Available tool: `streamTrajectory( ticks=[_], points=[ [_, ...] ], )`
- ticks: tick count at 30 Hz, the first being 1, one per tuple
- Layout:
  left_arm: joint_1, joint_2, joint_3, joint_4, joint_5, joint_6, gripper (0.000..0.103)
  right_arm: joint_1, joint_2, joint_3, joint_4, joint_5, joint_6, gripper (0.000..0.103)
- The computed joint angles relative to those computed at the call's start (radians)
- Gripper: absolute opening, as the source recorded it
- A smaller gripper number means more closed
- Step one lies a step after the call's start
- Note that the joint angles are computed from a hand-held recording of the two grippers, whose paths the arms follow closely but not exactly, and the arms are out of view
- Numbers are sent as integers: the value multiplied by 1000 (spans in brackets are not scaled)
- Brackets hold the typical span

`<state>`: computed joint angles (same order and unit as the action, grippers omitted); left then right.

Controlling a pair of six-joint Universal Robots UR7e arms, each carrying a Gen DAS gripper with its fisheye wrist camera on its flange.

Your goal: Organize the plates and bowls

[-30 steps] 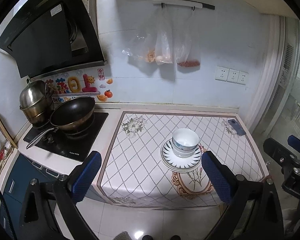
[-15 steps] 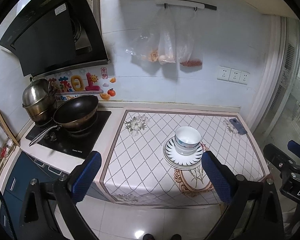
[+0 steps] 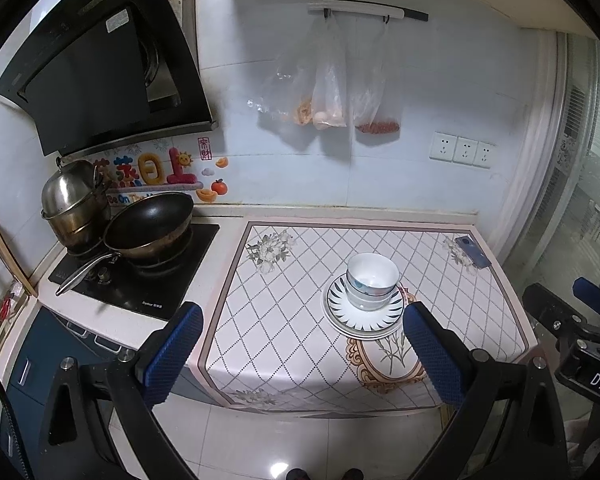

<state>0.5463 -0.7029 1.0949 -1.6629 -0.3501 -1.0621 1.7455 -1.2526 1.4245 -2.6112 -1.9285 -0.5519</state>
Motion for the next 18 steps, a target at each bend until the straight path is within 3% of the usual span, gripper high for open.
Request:
streamTrajectory(
  ticks=[18],
  points=[
    [13, 6, -4, -19, -14, 16, 103, -2, 11, 0, -2, -24, -6, 103]
  ],
)
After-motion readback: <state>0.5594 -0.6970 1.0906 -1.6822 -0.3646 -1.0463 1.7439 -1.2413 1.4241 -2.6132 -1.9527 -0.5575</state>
